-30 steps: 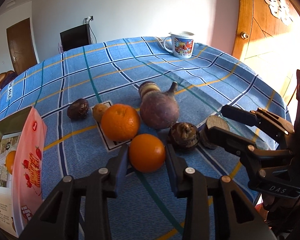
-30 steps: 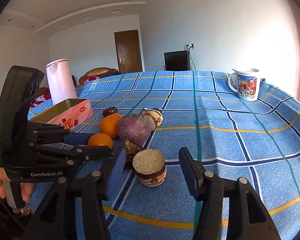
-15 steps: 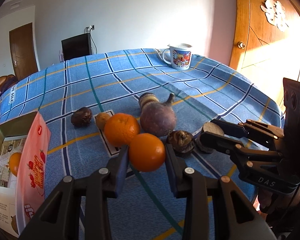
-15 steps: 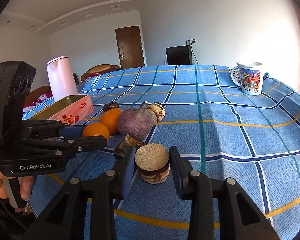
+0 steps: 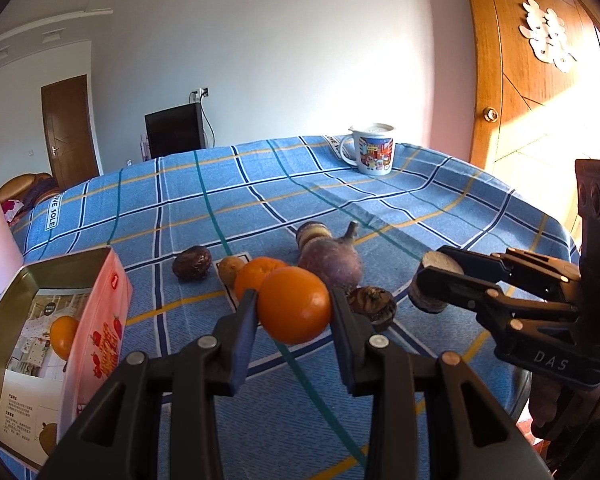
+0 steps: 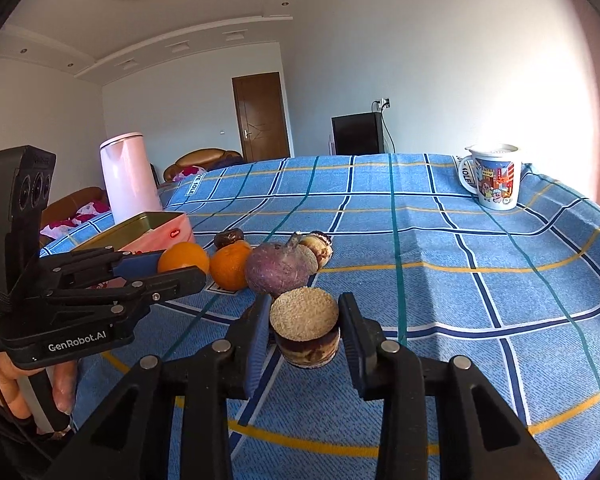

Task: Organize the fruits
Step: 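Grasp the large orange with the left tool while the right tool grasps the lidded jar, then lift the orange with the left tool over the tin while the right tool carries the jar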

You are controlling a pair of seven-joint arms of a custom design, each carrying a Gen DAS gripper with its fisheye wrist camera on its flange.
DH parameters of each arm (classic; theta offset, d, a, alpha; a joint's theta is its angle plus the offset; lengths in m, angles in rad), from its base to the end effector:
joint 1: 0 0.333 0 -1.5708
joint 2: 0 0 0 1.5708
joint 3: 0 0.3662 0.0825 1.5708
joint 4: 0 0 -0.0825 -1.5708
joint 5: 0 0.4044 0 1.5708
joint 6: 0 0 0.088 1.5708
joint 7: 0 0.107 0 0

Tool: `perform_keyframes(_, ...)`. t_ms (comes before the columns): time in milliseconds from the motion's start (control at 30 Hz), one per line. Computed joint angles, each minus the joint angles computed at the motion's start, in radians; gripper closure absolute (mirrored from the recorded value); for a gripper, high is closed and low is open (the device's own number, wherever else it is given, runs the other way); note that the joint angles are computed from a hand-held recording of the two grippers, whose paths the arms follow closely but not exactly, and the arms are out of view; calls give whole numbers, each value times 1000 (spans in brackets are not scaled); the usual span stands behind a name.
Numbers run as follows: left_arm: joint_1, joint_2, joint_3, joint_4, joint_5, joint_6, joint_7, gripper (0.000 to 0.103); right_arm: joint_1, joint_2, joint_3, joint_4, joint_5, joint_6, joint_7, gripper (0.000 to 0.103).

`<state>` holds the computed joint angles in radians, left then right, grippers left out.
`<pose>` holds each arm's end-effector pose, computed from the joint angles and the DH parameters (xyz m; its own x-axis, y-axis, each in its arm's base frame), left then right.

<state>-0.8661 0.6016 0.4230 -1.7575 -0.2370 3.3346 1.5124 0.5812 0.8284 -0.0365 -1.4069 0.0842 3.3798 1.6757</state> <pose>0.6605 -0.3605 0.4062 -0.3154 -0.9489 -0.0077 -0.4764 0.1654 -0.8635 0.7078 0.4305 0.3714 0.4407 -0.8875 -0.1345 -0.4278 -0.0760 -0.9007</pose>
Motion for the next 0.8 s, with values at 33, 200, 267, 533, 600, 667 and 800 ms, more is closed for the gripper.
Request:
perform_keyframes(33,-8,2,8,-3,-3,9,0,66,3,-1,-3,-2,1,8,-1,67)
perform_keyframes(200,-38,8,32,-18,-60,62,38,66,35,-5,-36,-7,25,29,-13,67)
perform_keyframes(267,-33,7,20,-20,-81,76,61,66,35,-5,-33,-5,25,32,-21,67)
perform_keyframes(533,-15,1,-21,-27,-169,121,155,66,54,-11,-46,-9,48,48,-49,67)
perform_keyframes(600,-13,1,-30,-27,-195,132,177,66,60,-12,-51,-9,56,52,-56,67)
perform_keyframes(667,-3,-3,-46,-29,-216,141,197,66,65,-12,-56,-8,63,55,-65,67)
perform_keyframes(800,26,-16,-88,-37,-258,153,232,66,74,-11,-62,3,72,54,-82,67)
